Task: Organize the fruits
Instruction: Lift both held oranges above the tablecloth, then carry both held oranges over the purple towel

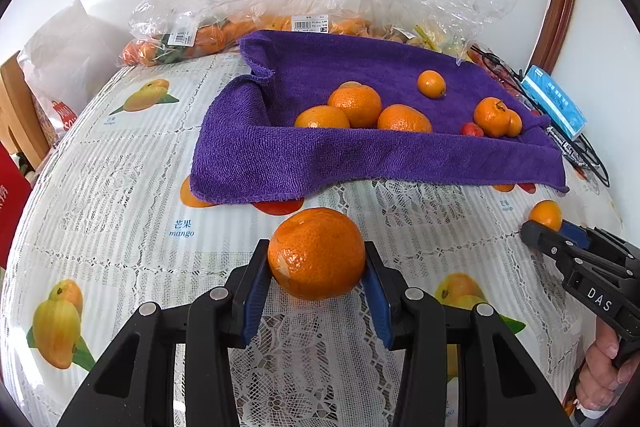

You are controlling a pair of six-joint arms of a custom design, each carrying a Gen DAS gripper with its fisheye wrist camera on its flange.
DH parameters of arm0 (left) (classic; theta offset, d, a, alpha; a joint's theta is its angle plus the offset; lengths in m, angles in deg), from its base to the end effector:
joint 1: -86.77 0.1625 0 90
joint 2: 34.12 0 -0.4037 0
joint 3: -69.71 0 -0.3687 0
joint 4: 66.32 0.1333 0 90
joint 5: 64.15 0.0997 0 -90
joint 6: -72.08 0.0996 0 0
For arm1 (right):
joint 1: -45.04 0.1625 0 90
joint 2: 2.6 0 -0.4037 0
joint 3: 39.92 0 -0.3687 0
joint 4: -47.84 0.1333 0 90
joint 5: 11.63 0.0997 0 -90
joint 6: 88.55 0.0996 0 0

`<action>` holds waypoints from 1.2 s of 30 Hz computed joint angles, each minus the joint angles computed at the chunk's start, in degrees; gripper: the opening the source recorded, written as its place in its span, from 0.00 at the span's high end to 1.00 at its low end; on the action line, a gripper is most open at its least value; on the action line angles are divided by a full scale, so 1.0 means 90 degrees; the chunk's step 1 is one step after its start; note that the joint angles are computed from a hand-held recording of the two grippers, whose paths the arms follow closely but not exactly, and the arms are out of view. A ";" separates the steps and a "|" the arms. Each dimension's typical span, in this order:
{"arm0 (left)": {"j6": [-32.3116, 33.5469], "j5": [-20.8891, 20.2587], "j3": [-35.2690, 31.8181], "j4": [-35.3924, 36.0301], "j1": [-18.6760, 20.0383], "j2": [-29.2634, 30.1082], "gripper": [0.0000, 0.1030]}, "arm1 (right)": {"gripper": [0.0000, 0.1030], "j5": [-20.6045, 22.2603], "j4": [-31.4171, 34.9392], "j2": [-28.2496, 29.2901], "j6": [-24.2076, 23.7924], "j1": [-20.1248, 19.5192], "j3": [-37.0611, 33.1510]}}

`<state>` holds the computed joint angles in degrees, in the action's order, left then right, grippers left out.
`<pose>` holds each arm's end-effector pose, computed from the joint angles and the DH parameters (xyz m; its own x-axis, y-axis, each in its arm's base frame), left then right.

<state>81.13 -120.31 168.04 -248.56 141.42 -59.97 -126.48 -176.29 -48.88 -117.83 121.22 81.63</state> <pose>-0.1909 -0.5954 -0.0572 -0.6910 0.4437 -0.5707 0.6614 0.7066 -0.2514 -0.0310 -0.5090 0.1363 -0.7540 0.2481 0.6082 -0.2812 0.7148 -0.6403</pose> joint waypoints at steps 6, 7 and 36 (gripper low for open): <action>-0.0045 -0.0006 0.0047 -0.0009 -0.0016 -0.0048 0.60 | 0.65 -0.0265 -0.0121 0.0088 -0.0096 0.0116 -0.0078; -0.0054 0.0008 0.0050 0.0011 -0.0027 -0.0058 0.60 | 0.65 -0.0261 -0.0157 0.0078 -0.0094 0.0134 -0.0057; -0.0070 -0.0058 -0.0357 0.0128 -0.0553 -0.0283 0.60 | 0.65 0.0136 0.0066 -0.0789 -0.0002 0.0611 -0.0088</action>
